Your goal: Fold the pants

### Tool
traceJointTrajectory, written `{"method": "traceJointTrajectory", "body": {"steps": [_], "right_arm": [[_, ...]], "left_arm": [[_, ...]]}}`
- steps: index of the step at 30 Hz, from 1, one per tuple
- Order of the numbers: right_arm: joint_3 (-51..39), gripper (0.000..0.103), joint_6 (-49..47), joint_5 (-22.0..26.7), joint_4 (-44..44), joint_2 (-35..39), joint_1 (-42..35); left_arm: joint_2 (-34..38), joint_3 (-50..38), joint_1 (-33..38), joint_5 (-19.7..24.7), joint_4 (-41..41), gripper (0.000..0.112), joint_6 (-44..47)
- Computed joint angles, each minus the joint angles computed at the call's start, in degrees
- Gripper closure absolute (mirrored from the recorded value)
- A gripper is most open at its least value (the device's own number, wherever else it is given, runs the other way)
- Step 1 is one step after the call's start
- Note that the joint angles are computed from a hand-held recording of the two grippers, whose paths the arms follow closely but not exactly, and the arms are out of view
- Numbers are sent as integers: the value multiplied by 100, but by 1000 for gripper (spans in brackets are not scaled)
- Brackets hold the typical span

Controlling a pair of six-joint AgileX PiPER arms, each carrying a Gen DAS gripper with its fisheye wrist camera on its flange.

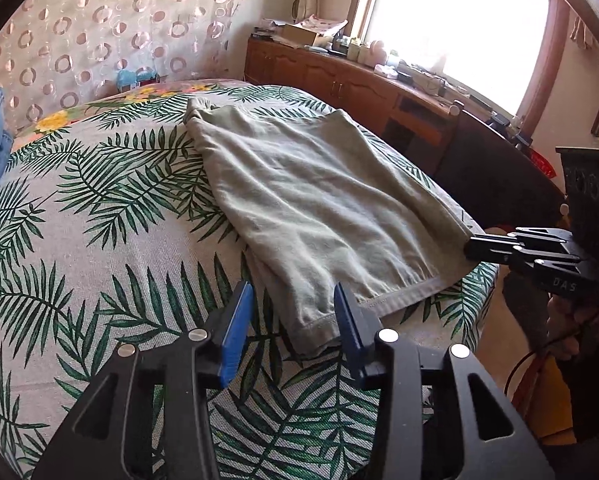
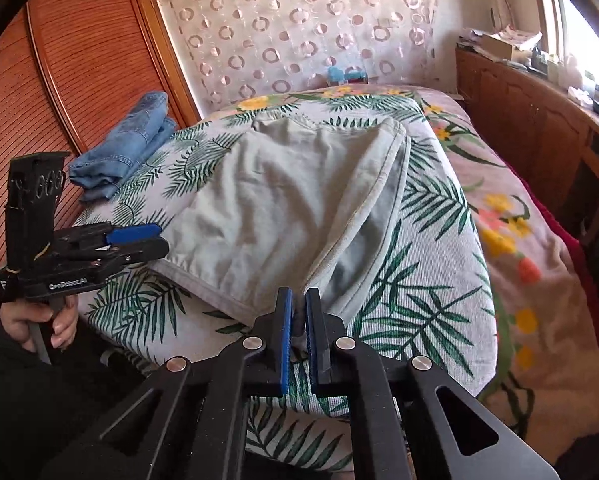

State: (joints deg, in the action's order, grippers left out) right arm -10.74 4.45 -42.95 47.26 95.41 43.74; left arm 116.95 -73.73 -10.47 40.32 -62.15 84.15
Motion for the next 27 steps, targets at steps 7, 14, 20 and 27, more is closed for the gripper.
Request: {"method": "traceJointTrajectory", "body": {"steps": [7, 14, 20, 27], "right_arm": [[-85, 97, -3, 159, 66, 7, -117], [-36, 97, 132, 74, -18, -23, -82], [13, 97, 128, -28, 104, -73, 109], [-25, 97, 394, -28, -196, 269, -62]], "left_arm": [[90, -56, -133, 55, 377, 69, -208], [44, 19, -10, 216, 67, 98, 90], [-13, 8, 152, 361, -121, 99, 207], [130, -91, 158, 298, 79, 99, -10]]}}
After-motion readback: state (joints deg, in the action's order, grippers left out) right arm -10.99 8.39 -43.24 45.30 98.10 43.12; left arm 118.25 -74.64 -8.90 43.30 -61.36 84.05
